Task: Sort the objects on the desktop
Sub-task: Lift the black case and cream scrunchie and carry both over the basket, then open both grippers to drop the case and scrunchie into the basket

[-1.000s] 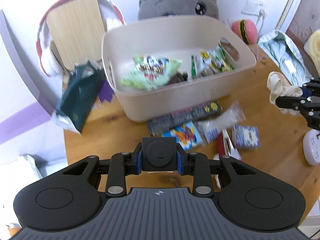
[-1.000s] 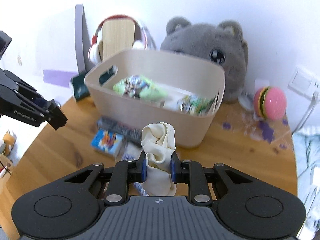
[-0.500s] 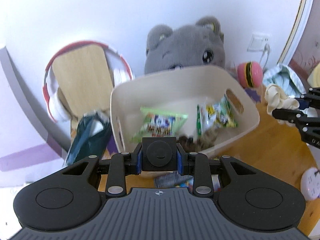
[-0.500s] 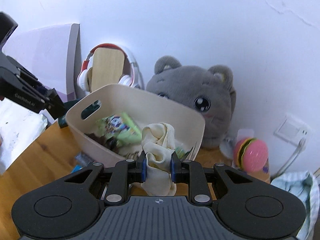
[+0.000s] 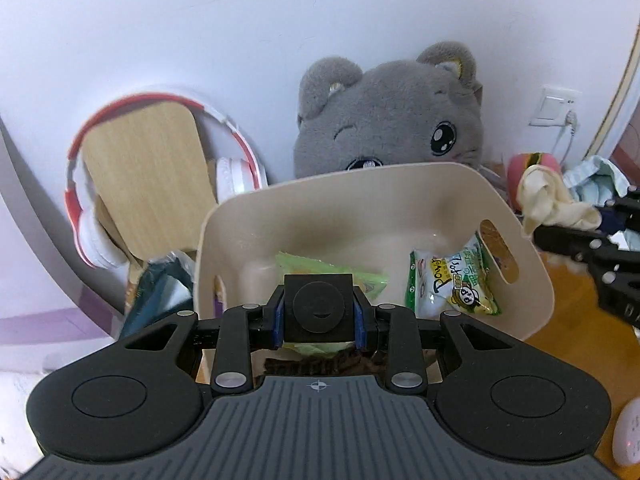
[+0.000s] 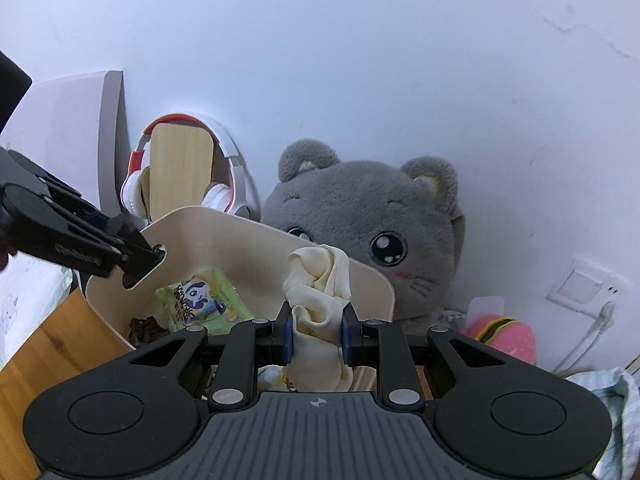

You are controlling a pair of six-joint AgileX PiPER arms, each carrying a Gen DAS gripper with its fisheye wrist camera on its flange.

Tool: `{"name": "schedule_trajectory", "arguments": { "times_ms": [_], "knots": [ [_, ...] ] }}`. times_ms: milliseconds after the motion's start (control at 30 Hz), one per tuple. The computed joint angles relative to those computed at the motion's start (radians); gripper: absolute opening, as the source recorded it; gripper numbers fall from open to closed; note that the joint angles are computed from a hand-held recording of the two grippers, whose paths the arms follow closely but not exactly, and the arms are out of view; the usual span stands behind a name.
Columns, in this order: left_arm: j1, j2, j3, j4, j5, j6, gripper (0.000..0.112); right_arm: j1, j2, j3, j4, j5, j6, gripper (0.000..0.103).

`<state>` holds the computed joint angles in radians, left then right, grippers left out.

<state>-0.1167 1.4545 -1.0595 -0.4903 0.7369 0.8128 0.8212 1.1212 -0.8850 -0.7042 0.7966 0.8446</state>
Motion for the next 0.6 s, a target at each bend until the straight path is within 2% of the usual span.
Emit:
{"name": "schedule_trajectory", "arguments": {
  "times_ms": [200, 433, 600],
  "knots": [
    [-0.070, 0.063, 0.038, 0.086, -0.105, -0.116, 0.032, -0.067, 0.094, 0.005, 0.057, -0.102, -0.007, 0.020],
    [-0.099, 0.133, 0.041, 0.176, -0.153, -0.239, 0.032, -0.127, 0.168, 0.020, 0.145, -0.177, -0.048, 0.020],
    [-0.106, 0.157, 0.051, 0.200, -0.162, -0.259, 0.032, -0.154, 0.214, 0.020, 0.206, -0.202, -0.102, 0.020]
  ]
}}
